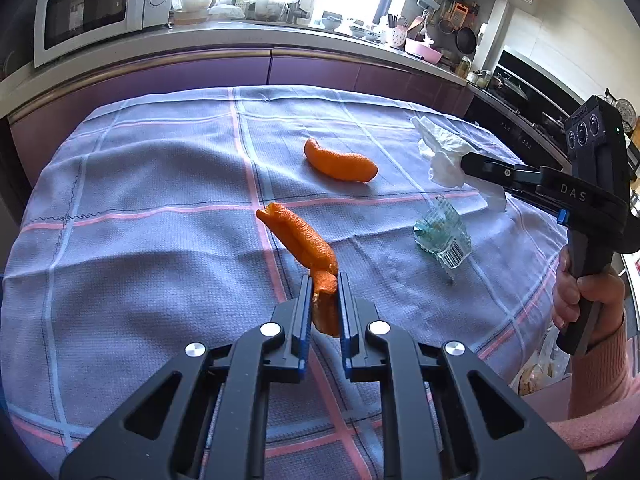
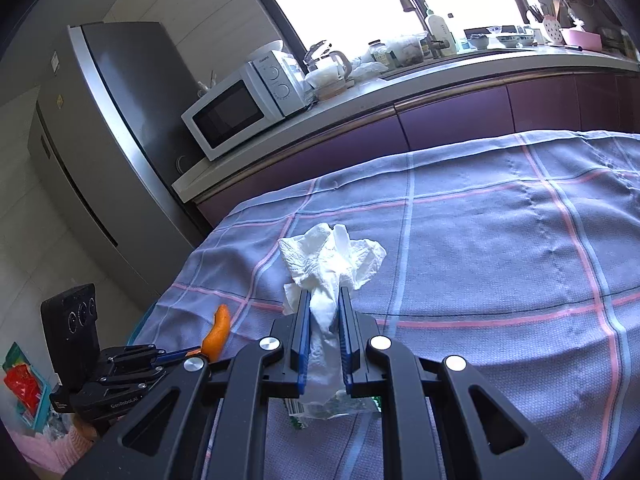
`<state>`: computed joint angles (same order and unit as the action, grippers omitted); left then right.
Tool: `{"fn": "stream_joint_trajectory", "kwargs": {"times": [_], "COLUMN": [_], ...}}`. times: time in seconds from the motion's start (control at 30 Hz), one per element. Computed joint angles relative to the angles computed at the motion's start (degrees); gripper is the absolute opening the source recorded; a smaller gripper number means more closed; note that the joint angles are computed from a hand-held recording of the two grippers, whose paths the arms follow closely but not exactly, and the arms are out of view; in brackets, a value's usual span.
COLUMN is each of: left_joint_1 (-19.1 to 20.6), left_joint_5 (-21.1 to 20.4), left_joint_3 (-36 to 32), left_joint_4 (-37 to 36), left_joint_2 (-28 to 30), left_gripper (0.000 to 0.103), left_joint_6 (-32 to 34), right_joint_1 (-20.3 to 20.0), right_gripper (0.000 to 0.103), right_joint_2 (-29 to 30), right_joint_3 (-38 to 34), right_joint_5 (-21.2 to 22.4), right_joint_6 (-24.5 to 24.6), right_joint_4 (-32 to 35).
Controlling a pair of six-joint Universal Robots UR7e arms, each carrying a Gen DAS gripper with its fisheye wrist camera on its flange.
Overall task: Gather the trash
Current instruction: 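Lift the orange peel with the left tool while the right tool lifts the tissue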
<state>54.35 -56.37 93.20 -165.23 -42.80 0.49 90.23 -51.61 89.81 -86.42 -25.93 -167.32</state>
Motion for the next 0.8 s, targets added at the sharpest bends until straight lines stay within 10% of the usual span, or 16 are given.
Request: {"fn": "stream_joint_trajectory", "kwargs": {"times": [0.8], "left_joint_1": [-0.62], "left_joint_5": [9.22], "left_joint_3": [12.39], "left_joint_4": [-7.87], "left_joint_2": [-12.78], "left_gripper": [0.012], "left_joint_6": [-2.92], "right_joint_1": [6.21], "right_gripper": [0.012], "right_joint_2": [5.49], "right_joint_3": [-3.82], "right_joint_5": [4.66], "right_joint_6": [-6.47], "right_joint_4": [10.52]}}
